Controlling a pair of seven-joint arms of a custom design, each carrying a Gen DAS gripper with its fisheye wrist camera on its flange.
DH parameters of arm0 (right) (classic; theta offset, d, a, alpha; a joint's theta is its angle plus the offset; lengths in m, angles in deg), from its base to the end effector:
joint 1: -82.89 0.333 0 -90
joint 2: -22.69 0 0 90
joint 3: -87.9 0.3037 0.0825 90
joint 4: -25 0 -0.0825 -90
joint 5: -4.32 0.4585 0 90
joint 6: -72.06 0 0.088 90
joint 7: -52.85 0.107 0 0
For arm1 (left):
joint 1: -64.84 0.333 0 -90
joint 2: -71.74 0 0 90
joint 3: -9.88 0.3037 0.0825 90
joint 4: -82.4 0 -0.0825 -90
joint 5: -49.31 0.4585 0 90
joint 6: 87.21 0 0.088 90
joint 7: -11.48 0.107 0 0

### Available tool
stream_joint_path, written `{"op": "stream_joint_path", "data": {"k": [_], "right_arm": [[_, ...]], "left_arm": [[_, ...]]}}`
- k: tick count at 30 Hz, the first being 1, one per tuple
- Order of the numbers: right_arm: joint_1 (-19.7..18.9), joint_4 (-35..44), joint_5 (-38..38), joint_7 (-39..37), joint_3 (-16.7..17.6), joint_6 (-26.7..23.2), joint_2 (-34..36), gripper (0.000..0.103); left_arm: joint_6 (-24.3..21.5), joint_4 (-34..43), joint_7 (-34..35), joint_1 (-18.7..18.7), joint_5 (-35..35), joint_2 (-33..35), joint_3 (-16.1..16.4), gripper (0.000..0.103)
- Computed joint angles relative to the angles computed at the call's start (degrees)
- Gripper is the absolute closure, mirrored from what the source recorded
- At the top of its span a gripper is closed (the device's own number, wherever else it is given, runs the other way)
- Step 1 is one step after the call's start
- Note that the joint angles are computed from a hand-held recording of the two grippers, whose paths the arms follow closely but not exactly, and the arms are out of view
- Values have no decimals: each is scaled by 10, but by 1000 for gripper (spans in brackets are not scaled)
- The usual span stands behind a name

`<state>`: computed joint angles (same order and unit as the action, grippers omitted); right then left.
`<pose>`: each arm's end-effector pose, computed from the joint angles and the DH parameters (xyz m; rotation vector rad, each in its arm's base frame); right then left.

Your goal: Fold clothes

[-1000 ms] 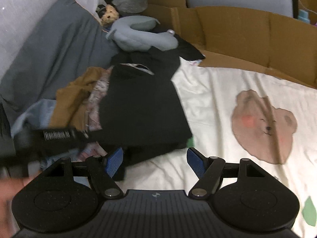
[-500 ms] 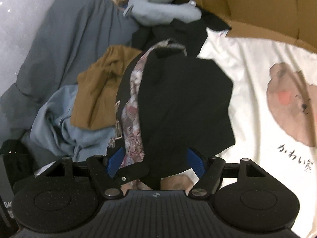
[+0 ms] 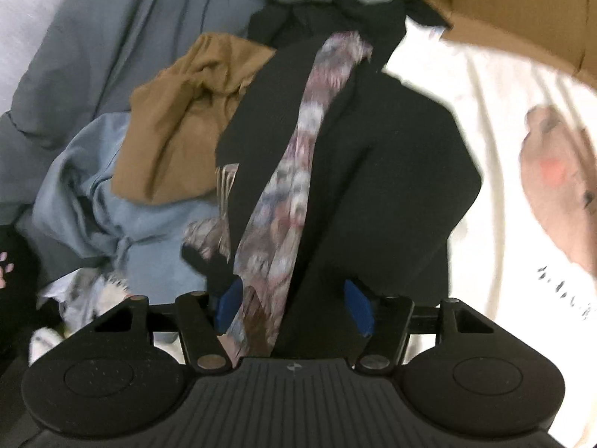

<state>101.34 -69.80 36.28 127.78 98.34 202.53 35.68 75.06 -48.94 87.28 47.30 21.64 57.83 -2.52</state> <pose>0.6407 0.3571 0.4906 -2.1349 1.3079 0.2322 0.5191 -0.2766 0.4884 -2.1167 1.8926 -1.2169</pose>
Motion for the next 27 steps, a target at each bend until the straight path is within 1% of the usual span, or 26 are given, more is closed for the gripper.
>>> {"op": "stream_joint_path", "data": {"k": [1,3,5,8,9,10,11,12,13,15,16,17,19,23,25,27], "right_arm": [[1,-4,-1,-3,0,13,-3,39],[-2,1,10,-13,2,13,-1,39],[-1,18,1,-17,1,1,11,40],[1,41,-26,7,-2,-25,32,44],[1,48,-33,17,-3,-36,39,49],[0,55,-41,27,-4,-47,46,61],[-1,61,-46,34,-4,-60,52,70],[-3,67,-50,36,-3,-74,58,92],[-5,68,-53,33,-2,-81,58,99],[-9,57,-55,20,-1,-74,49,101],[-10,51,-55,13,-1,-70,44,101],[-11,45,-62,14,-4,-67,38,101],[-12,37,-77,20,-11,-62,28,101],[-21,41,-105,27,-23,-83,21,102],[-25,46,-122,18,-28,-95,20,102],[-29,52,-140,3,-31,-108,20,102]], "left_arm": [[-1,-3,13,-6,-12,-4,5,102],[8,9,26,-13,-23,12,5,102],[13,10,39,-19,-38,16,6,102],[15,10,59,-26,-62,16,9,102],[16,10,67,-28,-69,16,9,102],[14,11,70,-28,-72,17,9,102],[12,11,73,-28,-74,17,9,102],[9,12,75,-27,-76,17,8,102],[1,14,71,-24,-72,18,7,102],[-18,19,59,-17,-61,21,4,101],[-29,23,68,-19,-70,23,8,100],[-37,25,79,-20,-78,24,11,95],[-45,25,62,-9,-55,24,4,90],[-56,27,15,12,-3,27,-6,88],[-57,27,-16,23,32,27,-11,82],[-59,27,-54,37,77,29,-17,67]]}}
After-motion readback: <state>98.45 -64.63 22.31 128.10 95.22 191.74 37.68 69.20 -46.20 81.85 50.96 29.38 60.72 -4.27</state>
